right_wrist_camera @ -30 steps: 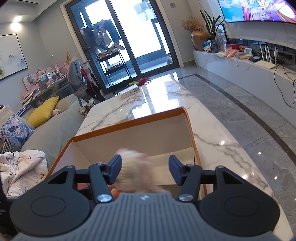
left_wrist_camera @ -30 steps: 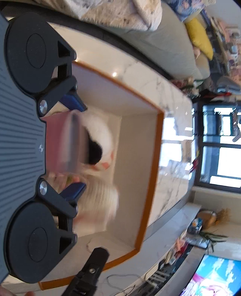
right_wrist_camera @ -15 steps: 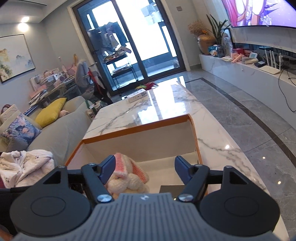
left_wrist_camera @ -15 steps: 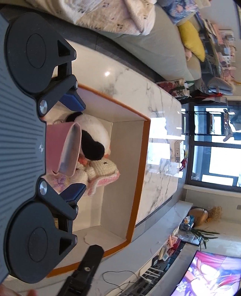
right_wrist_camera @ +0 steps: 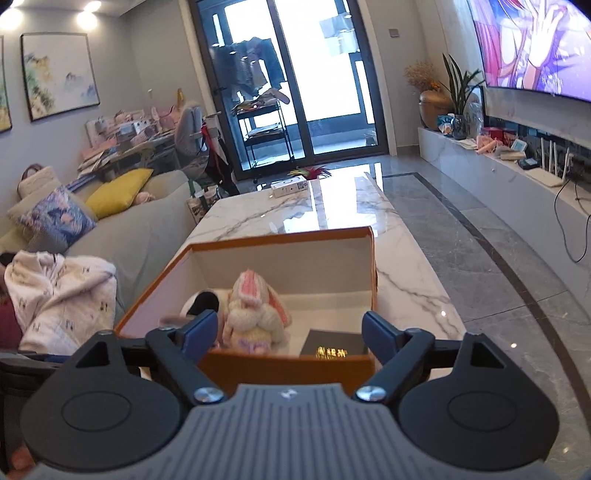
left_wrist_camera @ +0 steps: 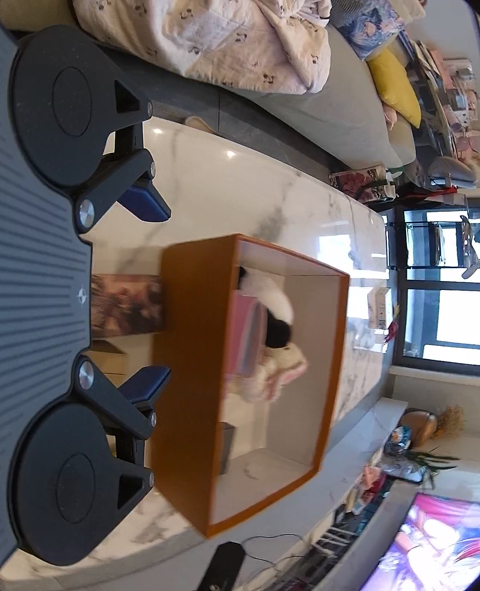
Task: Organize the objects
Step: 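Move both tools back toward the remaining items on the table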
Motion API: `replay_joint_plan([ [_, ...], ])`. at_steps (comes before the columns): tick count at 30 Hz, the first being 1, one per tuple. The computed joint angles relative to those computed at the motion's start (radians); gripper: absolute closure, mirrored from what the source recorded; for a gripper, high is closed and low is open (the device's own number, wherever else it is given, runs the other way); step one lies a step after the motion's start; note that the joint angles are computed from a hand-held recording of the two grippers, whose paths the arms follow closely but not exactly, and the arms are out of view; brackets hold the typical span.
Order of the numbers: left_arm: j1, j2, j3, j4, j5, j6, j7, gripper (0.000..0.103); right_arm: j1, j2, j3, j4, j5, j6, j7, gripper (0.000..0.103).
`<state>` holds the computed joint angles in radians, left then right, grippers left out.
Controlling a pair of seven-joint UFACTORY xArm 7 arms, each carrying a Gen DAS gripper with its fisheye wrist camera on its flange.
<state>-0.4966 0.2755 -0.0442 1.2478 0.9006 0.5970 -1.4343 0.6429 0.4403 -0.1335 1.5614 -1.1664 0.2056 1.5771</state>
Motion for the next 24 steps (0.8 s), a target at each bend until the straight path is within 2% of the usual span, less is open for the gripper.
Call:
replay_joint_plan([
  [4, -0.030, -0.037, -0.023, -0.048, 0.016, 0.071, -0.006, 0.003, 0.000, -0.054, 0.043, -0.095, 0.023, -0.024, -0.014, 0.014],
  [6, -0.031, -0.061, -0.040, -0.089, 0.007, 0.079, -0.019, 0.003, -0.021, -0.070, 0.087, -0.152, 0.095, -0.070, -0.070, 0.014],
  [10, -0.025, -0.094, -0.069, -0.154, -0.027, 0.107, -0.028, 0.003, -0.084, -0.056, 0.233, -0.234, 0.305, -0.123, -0.325, 0.014],
  [12, -0.019, -0.115, -0.076, -0.178, -0.026, 0.124, -0.033, 0.003, -0.115, -0.029, 0.318, -0.235, 0.379, -0.100, -0.485, 0.014],
  [14, -0.009, -0.133, -0.081, -0.196, -0.023, 0.137, -0.046, 0.003, -0.055, 0.002, 0.285, -0.209, 0.341, -0.083, -0.546, 0.014],
  [17, 0.020, -0.155, -0.086, -0.231, -0.042, 0.107, -0.063, 0.003, 0.030, 0.052, 0.224, -0.157, 0.307, -0.041, -0.607, 0.014],
  [19, 0.040, -0.160, -0.086, -0.250, -0.062, 0.073, -0.064, 0.003, 0.051, 0.087, 0.209, -0.126, 0.333, -0.020, -0.651, 0.018],
  [20, 0.049, -0.156, -0.086, -0.253, -0.073, 0.058, -0.061, 0.003, 0.032, 0.103, 0.232, -0.112, 0.377, -0.009, -0.703, 0.021],
  [24, 0.073, -0.132, -0.080, -0.245, -0.131, 0.023, -0.030, 0.003, -0.017, 0.136, 0.273, -0.108, 0.502, -0.032, -0.808, 0.049],
])
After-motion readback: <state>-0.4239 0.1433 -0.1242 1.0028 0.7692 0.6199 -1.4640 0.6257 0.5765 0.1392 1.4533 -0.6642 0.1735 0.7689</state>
